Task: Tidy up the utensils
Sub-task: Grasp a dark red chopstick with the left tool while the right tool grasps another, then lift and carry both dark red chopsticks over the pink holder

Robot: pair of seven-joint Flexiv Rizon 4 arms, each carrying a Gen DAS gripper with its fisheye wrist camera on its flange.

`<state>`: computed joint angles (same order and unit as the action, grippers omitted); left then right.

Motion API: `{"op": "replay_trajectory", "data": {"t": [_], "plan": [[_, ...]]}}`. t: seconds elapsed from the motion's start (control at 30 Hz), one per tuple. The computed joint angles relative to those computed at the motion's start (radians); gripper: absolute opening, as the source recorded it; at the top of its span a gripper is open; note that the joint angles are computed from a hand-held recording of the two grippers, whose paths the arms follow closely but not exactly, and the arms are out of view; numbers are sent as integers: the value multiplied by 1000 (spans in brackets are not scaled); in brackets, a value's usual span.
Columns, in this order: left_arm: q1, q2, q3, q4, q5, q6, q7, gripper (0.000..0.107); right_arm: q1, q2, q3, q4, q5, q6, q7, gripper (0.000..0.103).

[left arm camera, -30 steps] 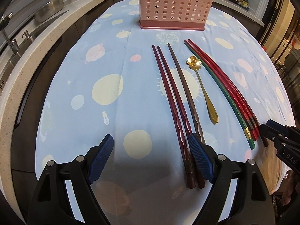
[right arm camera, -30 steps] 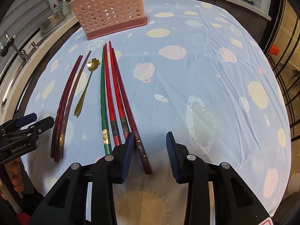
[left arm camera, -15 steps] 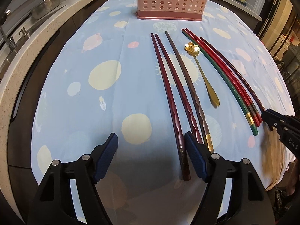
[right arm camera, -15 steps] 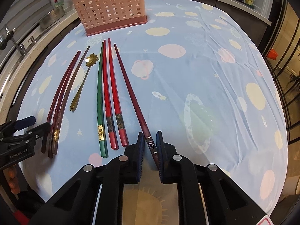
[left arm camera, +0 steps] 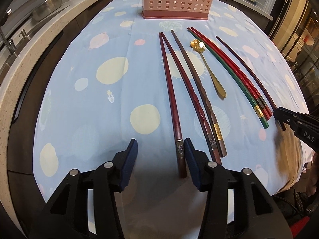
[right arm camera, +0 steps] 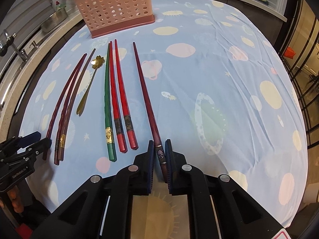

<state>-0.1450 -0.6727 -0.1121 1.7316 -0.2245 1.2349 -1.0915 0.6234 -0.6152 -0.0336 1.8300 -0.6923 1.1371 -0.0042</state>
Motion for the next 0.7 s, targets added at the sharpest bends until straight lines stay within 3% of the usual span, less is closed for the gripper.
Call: {"op": "replay_trajectory", "data": {"t": [0.17,0.43,0.7], "plan": [[36,10,-43,18,-37,-11,37,7,1,2,-2,5,-4,14,8,7],[70,42,-79,46,-110,29,65,7,17,44,-31,23,-67,21,57,7],[101,75,-112,25,-166,98,81,7,8,109,-72,22,-246,48,169,7]]}}
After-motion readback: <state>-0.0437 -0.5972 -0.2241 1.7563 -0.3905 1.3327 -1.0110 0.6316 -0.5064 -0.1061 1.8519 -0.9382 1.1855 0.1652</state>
